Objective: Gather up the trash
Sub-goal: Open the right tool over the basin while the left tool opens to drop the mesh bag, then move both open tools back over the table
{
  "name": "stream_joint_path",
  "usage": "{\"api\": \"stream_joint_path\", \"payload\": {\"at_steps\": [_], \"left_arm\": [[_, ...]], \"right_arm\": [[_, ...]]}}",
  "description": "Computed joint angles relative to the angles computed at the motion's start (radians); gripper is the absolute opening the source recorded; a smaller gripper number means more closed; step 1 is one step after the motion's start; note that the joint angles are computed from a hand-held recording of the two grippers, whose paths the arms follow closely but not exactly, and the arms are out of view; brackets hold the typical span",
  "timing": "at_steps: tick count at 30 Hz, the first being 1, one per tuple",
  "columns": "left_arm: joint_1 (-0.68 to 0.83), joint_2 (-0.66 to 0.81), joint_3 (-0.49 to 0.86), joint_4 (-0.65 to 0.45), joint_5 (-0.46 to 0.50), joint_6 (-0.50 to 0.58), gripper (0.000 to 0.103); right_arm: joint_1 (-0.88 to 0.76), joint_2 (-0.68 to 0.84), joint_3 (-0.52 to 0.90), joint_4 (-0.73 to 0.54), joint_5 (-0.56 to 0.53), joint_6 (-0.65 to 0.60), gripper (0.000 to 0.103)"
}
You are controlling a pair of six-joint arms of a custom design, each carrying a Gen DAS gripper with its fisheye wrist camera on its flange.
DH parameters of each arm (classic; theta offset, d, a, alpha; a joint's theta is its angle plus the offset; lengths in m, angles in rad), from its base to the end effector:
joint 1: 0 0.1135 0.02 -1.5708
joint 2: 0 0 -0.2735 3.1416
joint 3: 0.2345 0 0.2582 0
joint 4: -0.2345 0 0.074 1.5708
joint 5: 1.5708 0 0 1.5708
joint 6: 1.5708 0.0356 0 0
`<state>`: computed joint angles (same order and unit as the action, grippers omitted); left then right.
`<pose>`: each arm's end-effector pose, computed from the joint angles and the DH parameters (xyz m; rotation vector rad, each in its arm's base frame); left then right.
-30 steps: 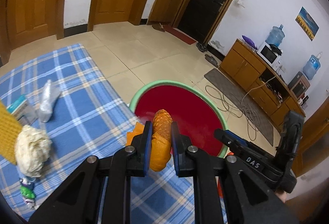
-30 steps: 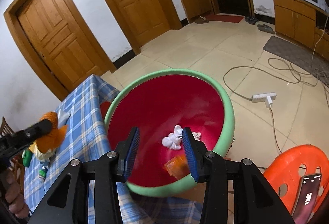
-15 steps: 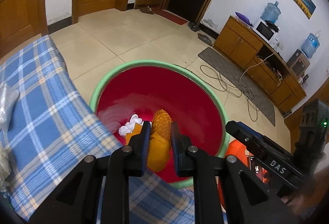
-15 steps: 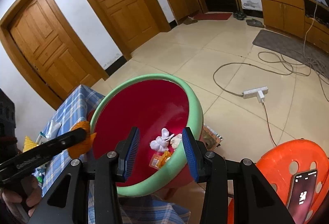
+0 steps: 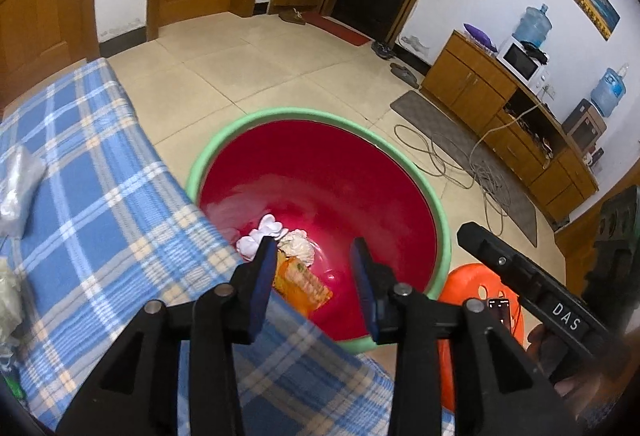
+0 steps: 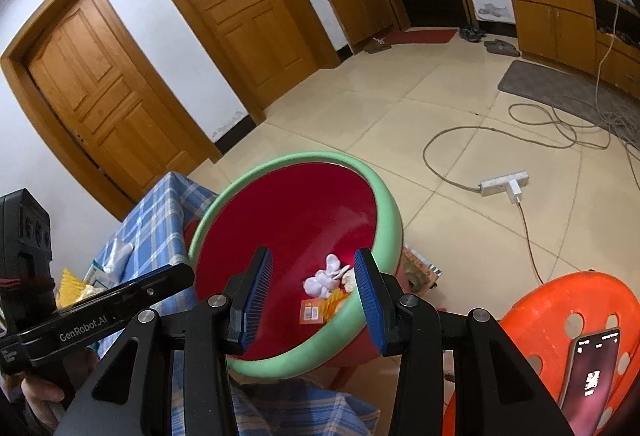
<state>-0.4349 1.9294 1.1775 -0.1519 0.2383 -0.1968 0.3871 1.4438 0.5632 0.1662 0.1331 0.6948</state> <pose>0.3661 -0.1793 0.1566 0.4036 2.4928 -0.5587 0.2556 0.0991 0.1577 0.4236 2.2729 0.4112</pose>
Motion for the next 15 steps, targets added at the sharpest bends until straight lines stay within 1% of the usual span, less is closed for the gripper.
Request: {"api": "stream_joint_path", "payload": {"at_steps": [1,2,10,15], "left_arm": [[0.005,-0.018,-0.018,0.006,-0.006,-0.003,0.047],[0.009,-0.037,-0.036,0.009,-0.015,-0.003,0.048],[0.055,-0.150,-0.133,0.006,-0.054,0.015,0.048],[0.110,-0.216,-0.189,0.011,-0.070,0.029,0.048]], "right_arm": [[0.007,-0.005,0.002,-0.004,0.001,0.000,0.045],[0.013,-0.010,0.002,-0.006,0.002,0.000,0.044],[0.084,-0.043,0.019,-0.032,0.010,0.001,0.045],[0.120,-0.035,0.043,-0.050,0.018,0.006,0.051]]}}
